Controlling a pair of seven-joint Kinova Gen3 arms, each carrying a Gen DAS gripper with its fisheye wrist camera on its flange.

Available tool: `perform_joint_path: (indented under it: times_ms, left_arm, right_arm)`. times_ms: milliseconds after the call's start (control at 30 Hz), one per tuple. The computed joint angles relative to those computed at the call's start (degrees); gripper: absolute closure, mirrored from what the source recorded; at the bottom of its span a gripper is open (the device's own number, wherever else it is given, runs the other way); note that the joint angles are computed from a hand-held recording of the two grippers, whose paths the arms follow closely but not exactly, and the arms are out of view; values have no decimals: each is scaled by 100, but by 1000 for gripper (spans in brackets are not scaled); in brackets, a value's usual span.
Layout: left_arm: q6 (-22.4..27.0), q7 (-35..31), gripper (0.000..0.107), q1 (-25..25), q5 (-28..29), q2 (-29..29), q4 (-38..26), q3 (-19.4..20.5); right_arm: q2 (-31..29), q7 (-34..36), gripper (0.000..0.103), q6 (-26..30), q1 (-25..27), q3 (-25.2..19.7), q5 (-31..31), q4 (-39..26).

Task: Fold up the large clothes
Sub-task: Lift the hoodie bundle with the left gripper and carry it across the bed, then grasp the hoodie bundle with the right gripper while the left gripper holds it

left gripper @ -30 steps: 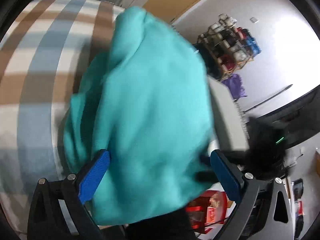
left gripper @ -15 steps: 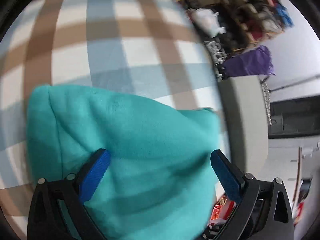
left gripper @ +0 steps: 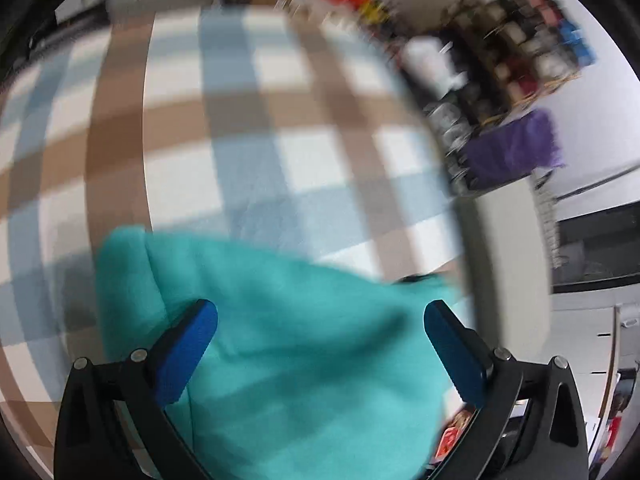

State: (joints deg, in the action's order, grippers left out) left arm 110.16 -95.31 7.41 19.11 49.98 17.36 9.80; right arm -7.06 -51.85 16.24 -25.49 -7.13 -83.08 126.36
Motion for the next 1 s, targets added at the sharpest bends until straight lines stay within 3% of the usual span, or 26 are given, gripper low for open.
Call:
perform_joint_path:
  times_ms: [100, 167, 267, 367, 500, 600, 667, 800, 900, 1000]
  left_arm:
    - [-415, 304, 6, -267, 222, 109, 768, 96]
    - [-561, 362, 6, -278, 279, 20, 944, 35]
    - [-180, 346, 6, -23, -68, 29, 431, -81]
    - [46, 185, 6, 79, 49, -183, 171, -455]
    - [-330, -718, 6, 141, -315, -870, 1059, -831]
    - [-353, -1287, 5, 151, -203, -1145, 1855, -1274]
    - [-482, -1257, 5, -203, 173, -1148, 2386, -1145]
    - [-1111, -1096, 5, -1115, 1017, -1217, 3399, -575]
    - [-1081, -1288, 7, -1239, 1290, -1553, 3581, -829]
    - [-1184, -1794, 7, -1665, 1782, -2056, 3934, -833]
  right_arm:
    - [-37, 245, 73, -193, -66, -37, -289, 94]
    - [-101, 184, 73, -326, -78, -107, -266, 161]
    - [-71, -319, 73, -489, -102, -211, 233, 102]
    - [-134, -190, 73, -433, -326, 77, 135, 175]
    - [-131, 437, 74, -404, -349, 157, -529, 246]
    - [-145, 960, 74, -359, -165, 38, -1023, 336]
    - [-172, 1038, 74, -329, -31, -83, -1132, 386]
    - [-181, 287, 74, -408, 150, -318, -480, 309]
    - [-231, -412, 74, -389, 768, -954, 134, 241]
    - [-238, -1111, 74, -305, 1564, -1709, 738, 86]
